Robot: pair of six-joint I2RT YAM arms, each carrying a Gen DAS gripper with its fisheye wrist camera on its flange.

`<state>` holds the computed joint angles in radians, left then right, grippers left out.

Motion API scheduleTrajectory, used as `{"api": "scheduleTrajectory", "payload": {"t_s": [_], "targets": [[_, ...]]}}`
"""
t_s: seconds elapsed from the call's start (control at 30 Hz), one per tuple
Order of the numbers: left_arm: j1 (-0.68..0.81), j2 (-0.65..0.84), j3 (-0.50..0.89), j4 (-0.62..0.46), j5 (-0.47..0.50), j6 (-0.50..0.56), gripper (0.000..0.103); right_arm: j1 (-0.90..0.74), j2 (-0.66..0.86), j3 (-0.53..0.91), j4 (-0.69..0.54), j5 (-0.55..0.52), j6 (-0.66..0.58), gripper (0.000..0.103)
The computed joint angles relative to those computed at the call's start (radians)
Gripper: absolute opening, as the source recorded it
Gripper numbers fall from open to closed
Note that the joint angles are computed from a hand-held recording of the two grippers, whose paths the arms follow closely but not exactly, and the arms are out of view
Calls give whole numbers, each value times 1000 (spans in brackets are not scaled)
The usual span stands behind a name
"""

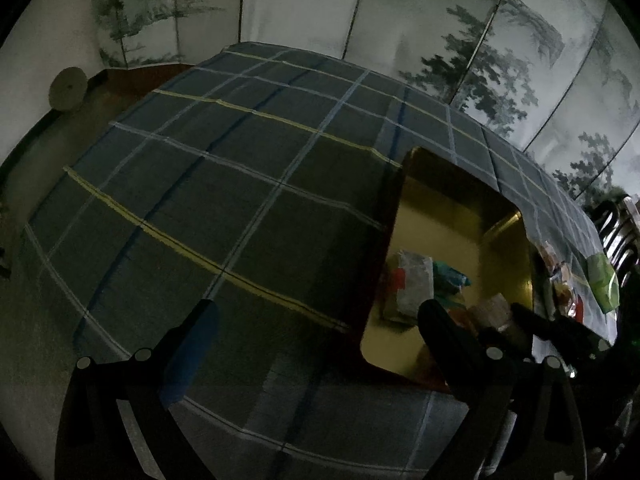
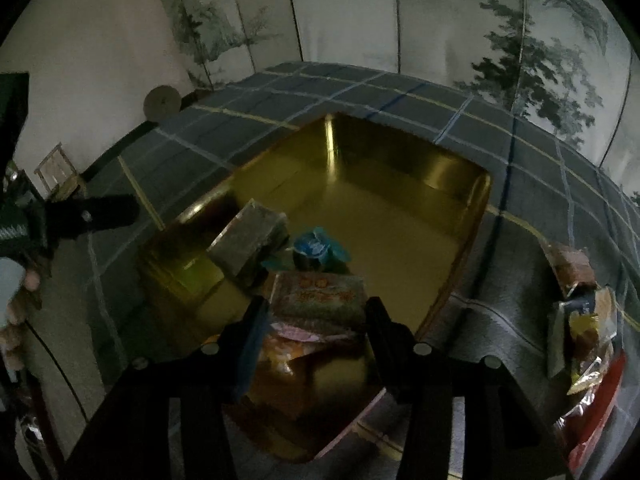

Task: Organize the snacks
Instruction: 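Carry the brown cake over the gold tin and release it with the right tool, then move both tools back toward the snack pile and red packet, then grasp the red packet with the right tool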

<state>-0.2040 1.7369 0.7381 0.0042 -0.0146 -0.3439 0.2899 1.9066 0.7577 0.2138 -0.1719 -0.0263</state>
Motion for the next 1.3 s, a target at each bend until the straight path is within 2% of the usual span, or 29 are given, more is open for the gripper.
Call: {"api": "scheduleTrajectory", "payload": {"t_s": [0.1, 0.23, 0.37, 0.53, 0.7, 0.9, 1.07, 1.23, 1.3], "targets": [[-21, -6, 0, 2, -4, -3, 98, -27, -70, -47, 5, -18, 3, 59], [-62, -14, 7, -3, -10, -7, 98, -116, -198, -139, -4, -43, -25, 59], [-115, -10, 25, -13, -18, -9, 98, -266, -260, -185, -42, -46, -89, 59], [-182, 17, 69, -25, -23, -23, 98, -535, -220, -165, -56, -37, -128, 59], [-255, 56, 127, -48, -34, -37, 98, -695, -104, -72, -86, -47, -122, 59], [-342, 123, 229, -84, -33, -56, 98, -711, -6, -26, -64, -45, -68, 59], [-422, 183, 331, -118, -32, -47, 98, -687, 43, -34, -10, 22, -19, 59], [-471, 247, 420, -149, -25, -38, 98, -691, 51, -81, 27, 100, -97, 59], [-486, 278, 458, -161, -20, -37, 98, -715, 55, -103, 44, 74, -132, 59]]}}
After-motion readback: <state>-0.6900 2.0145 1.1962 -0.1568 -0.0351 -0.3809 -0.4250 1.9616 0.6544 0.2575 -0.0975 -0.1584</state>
